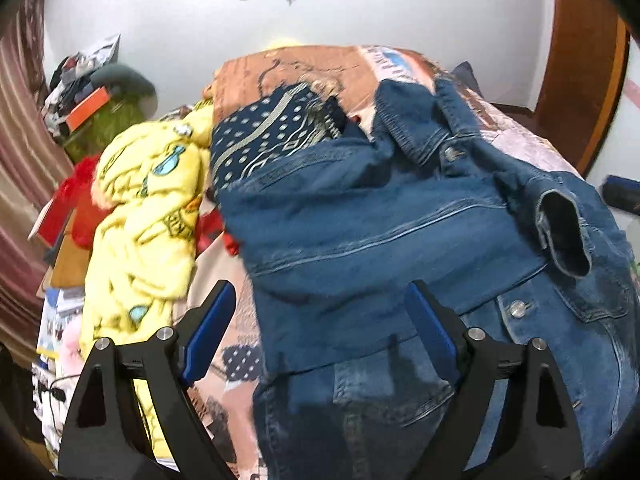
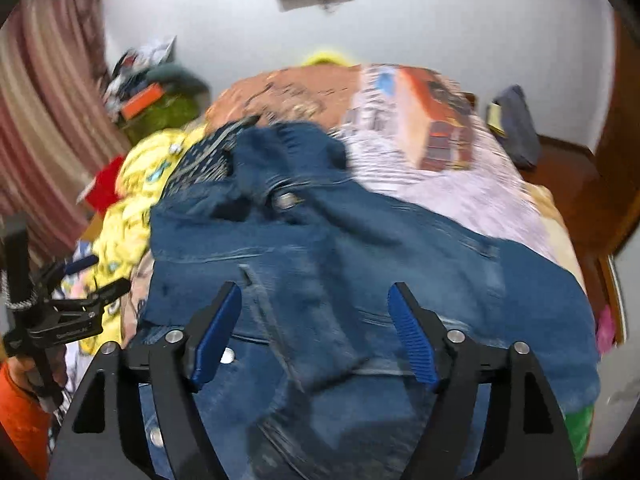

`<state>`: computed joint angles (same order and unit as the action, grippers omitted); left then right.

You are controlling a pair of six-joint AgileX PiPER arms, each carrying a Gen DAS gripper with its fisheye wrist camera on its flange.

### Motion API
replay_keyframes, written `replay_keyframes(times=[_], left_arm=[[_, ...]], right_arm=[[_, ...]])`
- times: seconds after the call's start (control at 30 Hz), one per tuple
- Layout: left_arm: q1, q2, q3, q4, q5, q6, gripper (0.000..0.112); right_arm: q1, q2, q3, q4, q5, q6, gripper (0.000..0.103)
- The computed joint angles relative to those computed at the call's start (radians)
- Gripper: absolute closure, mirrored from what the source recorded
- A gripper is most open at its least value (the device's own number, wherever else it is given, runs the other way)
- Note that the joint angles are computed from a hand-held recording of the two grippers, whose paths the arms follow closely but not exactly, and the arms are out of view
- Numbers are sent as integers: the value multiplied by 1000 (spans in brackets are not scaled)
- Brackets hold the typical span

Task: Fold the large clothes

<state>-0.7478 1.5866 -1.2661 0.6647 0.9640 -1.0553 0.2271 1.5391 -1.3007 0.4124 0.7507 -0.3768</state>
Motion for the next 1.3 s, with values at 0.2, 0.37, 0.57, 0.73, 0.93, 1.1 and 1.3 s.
replay_keyframes(times=[0.2,0.37,0.57,0.73,0.93,1.1,1.3], left_arm=[[27,33,11,-50,-47,18,24],[29,51,22,-67,-51,20,24],[35,74,-2,-66,-58,44,24],[41,99,-50,-80,-72,61,24],[18,162,-147,-90,-47,105,24],[5,227,-259,-126,-20,168,24],[-17,305,-417,-165,13,217,24]], right_arm=[[168,157,-94,-278,24,134,30],[170,205,-101,-398,-16,212,34],[-3,157,-80,-92,-41,35,82],[-91,129,-76,-103,-45,84,82],[-178,98,-39,-216,-65,148,82],[-335,69,-30,-93,2,34,78],[-585,14,21,135,90,-113,39]])
